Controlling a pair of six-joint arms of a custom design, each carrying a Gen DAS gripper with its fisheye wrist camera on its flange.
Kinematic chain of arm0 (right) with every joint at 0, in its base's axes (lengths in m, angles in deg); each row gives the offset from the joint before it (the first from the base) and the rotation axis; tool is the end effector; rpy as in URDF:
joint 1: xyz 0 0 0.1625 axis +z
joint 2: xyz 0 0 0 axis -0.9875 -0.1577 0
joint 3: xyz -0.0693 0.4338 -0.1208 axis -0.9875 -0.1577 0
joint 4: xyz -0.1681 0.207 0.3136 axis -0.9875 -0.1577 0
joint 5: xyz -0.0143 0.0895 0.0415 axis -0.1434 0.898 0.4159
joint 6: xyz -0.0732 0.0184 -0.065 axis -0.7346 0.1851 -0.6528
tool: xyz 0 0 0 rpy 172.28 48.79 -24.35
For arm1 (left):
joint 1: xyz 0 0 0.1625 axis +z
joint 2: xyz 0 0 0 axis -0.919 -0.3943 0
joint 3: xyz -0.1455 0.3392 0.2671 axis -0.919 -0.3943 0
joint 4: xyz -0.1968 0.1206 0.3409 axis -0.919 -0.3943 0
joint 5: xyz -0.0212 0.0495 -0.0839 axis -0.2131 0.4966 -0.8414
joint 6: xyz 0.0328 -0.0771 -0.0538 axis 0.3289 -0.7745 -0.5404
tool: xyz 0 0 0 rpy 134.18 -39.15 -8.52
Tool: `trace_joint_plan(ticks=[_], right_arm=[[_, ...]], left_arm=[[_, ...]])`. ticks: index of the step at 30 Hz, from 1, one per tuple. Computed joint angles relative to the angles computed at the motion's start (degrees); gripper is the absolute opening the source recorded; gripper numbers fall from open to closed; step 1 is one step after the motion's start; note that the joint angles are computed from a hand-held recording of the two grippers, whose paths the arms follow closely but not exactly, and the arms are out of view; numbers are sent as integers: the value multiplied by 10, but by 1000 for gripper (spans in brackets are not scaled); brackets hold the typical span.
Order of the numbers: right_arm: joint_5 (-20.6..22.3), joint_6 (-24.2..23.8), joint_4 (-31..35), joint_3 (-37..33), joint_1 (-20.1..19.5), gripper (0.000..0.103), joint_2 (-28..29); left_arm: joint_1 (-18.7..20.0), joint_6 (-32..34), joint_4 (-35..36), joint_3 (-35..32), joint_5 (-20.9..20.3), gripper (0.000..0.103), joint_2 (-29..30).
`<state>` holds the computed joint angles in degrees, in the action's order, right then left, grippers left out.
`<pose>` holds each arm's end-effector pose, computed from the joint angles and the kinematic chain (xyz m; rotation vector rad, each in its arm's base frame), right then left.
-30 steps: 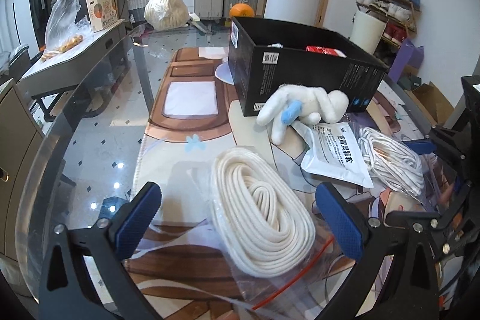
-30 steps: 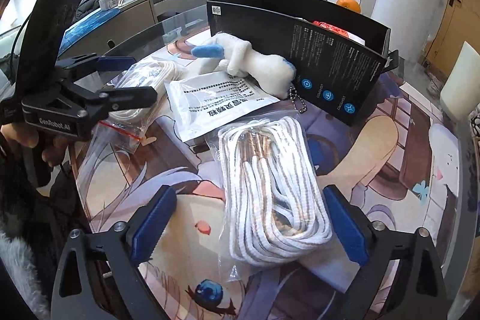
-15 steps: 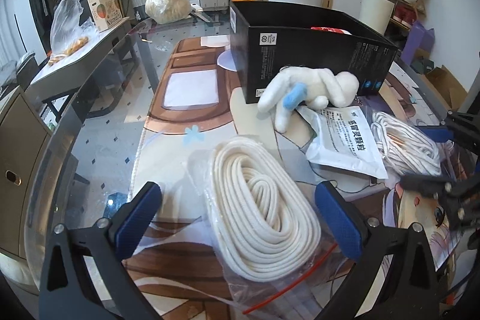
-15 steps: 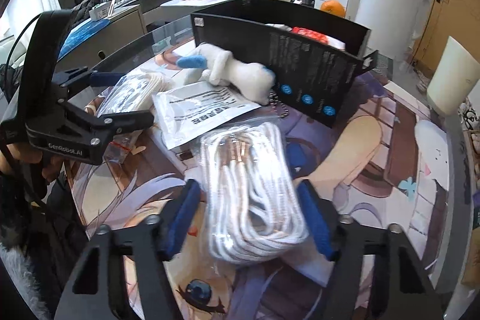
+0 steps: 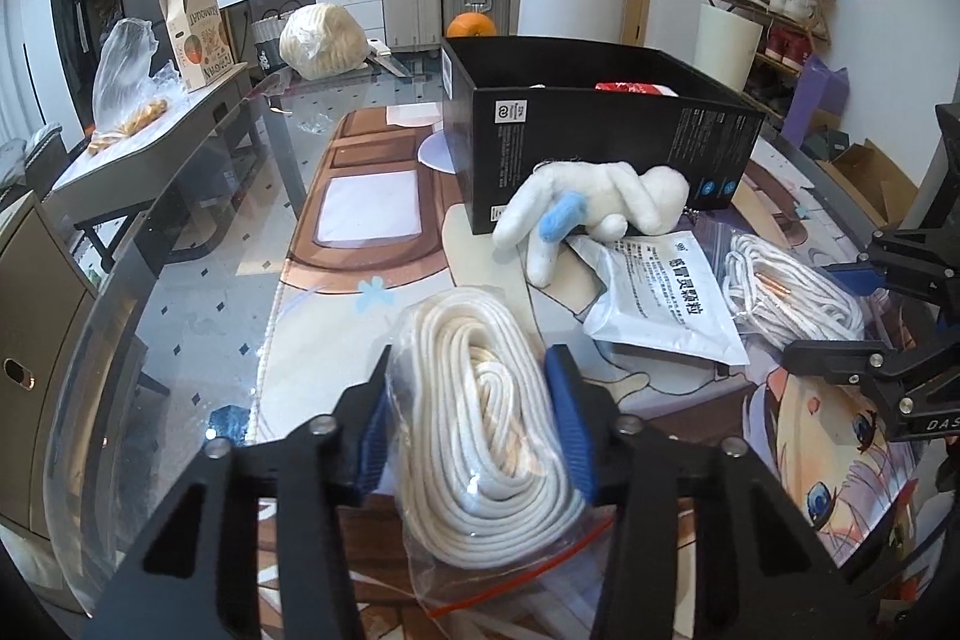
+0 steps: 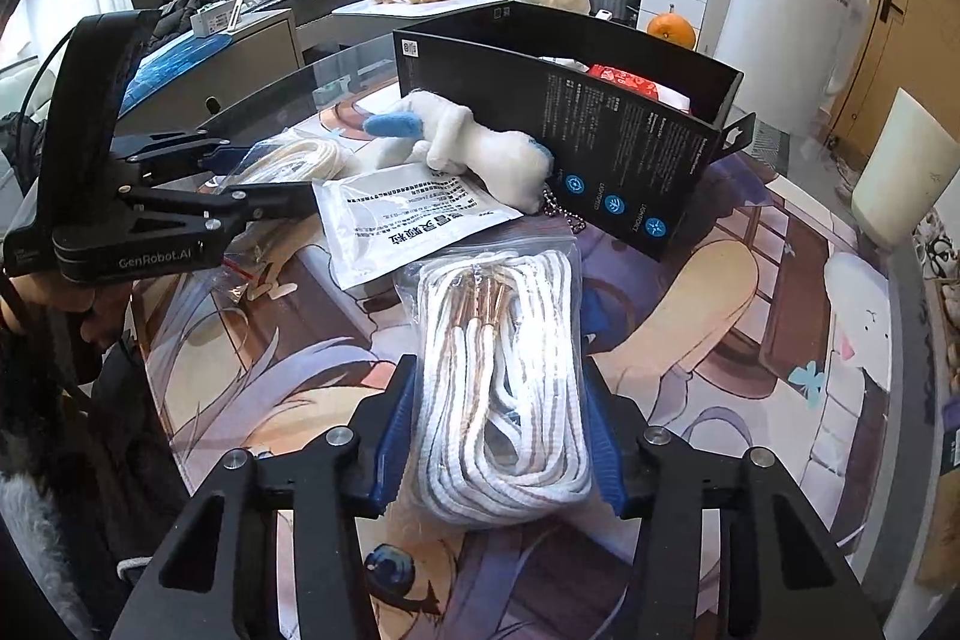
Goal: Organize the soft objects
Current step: 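Lift both bagged coils and carry them over the black box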
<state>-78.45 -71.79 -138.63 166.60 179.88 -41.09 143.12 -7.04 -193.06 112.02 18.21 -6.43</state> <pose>0.1792 -0.6407 -0.0141 0.5879 -2.2984 0.6453 -0.0167 -0.7660 0.1645 1.1274 2.3980 -0.5888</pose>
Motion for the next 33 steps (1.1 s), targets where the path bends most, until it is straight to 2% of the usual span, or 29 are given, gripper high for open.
trace_joint_plan(ticks=[5, 16, 33], right_arm=[[0, -10, -11, 4, 2, 48, 0], [17, -13, -34, 28, 2, 47, -19], [47, -27, -127, 55, 14, 46, -37]], left_arm=[[2, 2, 5, 4, -18, 39, -5], [4, -11, -7, 8, -77, 39, -20], [1, -18, -30, 6, -122, 39, -29]])
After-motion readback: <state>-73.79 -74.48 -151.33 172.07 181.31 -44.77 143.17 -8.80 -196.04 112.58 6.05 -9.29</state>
